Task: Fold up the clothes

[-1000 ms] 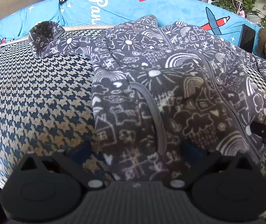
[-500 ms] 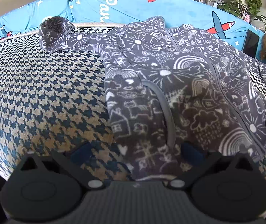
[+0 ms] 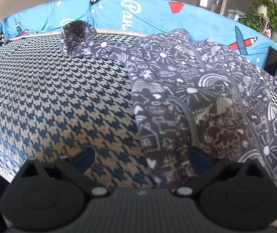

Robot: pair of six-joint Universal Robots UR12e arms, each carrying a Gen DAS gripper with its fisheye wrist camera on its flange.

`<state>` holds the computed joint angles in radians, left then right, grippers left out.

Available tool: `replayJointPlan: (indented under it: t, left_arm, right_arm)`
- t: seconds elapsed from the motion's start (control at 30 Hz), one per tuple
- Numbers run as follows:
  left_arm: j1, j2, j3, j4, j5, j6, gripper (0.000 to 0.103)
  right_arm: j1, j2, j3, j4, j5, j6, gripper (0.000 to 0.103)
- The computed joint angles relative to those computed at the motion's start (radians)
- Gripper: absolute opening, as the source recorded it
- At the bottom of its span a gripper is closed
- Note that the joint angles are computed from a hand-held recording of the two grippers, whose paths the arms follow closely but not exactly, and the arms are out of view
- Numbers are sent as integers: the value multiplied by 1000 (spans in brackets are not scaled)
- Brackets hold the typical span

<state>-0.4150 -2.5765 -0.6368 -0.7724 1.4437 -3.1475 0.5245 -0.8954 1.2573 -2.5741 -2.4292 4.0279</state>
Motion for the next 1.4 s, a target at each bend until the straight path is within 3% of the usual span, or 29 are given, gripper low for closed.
replayJointPlan:
  t: [0.17, 0.37, 0.67, 0.8, 0.9, 1.13, 1.23, 1.4]
  left_arm:
    - [20, -5, 16, -19, -15, -86, 103]
    - [30, 2, 2, -6, -17, -85, 103]
    - [34, 18, -30, 32, -17, -82, 103]
    - [37, 24, -42, 49, -21, -86, 103]
    - [40, 28, -49, 57, -23, -97, 103]
    - [46, 36, -64, 78, -27, -129, 103]
    - [47, 37, -64, 80, -28, -133, 103]
    - [47, 36, -64, 80, -28, -139, 103]
  right_arm:
    - [8, 17, -13, -111, 125, -163, 25]
    - [18, 43, -36, -196, 310, -339, 29]
    - [11, 75, -82, -162, 504, -374, 30]
    - [7, 91, -107, -140, 491, -332, 30]
    - [7, 100, -116, -174, 479, -325, 30]
    - [24, 135, -146, -283, 409, -418, 30]
    - [19, 141, -155, -282, 438, -403, 31]
    - [13, 148, -163, -295, 456, -360, 43]
